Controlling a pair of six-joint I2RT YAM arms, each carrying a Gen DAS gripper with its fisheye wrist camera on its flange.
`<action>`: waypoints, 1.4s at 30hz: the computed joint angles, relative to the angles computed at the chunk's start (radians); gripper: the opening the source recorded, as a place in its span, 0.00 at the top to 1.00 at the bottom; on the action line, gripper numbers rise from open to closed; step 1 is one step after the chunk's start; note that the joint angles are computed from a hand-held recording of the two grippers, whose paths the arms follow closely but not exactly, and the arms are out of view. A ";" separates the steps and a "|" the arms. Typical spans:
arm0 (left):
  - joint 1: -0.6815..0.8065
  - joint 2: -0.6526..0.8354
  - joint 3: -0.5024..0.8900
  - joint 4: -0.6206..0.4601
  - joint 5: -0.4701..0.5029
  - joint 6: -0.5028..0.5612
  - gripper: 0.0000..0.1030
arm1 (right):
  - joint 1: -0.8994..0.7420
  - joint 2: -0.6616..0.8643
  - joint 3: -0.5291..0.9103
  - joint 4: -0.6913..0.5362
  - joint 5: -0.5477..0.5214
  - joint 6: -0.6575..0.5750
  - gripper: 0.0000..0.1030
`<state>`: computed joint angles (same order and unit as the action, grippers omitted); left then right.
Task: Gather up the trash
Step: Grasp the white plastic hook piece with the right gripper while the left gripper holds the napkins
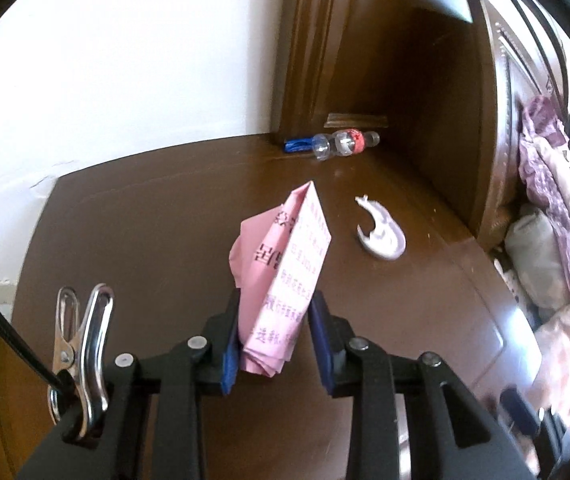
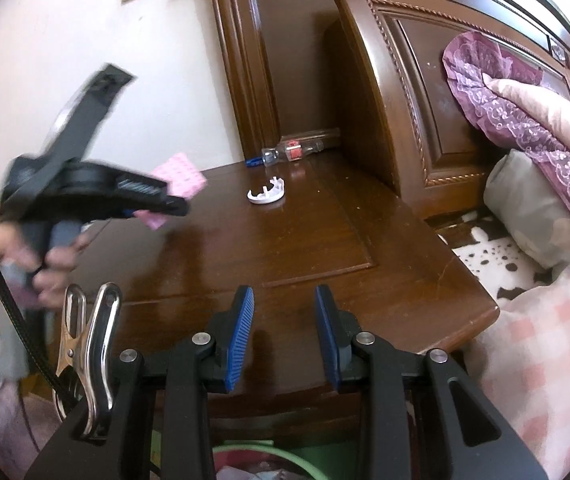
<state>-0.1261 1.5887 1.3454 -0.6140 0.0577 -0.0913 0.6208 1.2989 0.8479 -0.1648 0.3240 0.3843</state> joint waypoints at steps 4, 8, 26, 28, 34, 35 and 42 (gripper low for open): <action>0.027 -0.082 -0.104 0.036 0.005 -0.039 0.68 | -0.012 0.019 0.033 -0.040 -0.027 0.032 0.68; 0.047 -0.098 -0.126 0.050 0.010 -0.034 0.68 | -0.025 0.080 0.136 -0.135 -0.057 0.014 0.54; 0.146 -0.098 -0.163 0.088 0.127 -0.006 0.67 | -0.121 0.659 0.946 -0.588 -0.098 -0.128 0.47; 0.149 -0.102 -0.167 0.089 0.131 -0.008 0.67 | -0.127 0.711 1.019 -0.617 -0.107 -0.125 0.47; 0.159 -0.104 -0.171 0.093 0.150 -0.009 0.66 | -0.134 0.849 1.204 -0.696 -0.101 -0.116 0.46; 0.158 -0.106 -0.175 0.097 0.150 -0.009 0.66 | -0.136 0.860 1.218 -0.696 -0.102 -0.117 0.44; 0.133 -0.121 -0.199 0.125 0.103 -0.001 0.65 | -0.145 0.927 1.320 -0.732 -0.112 -0.127 0.41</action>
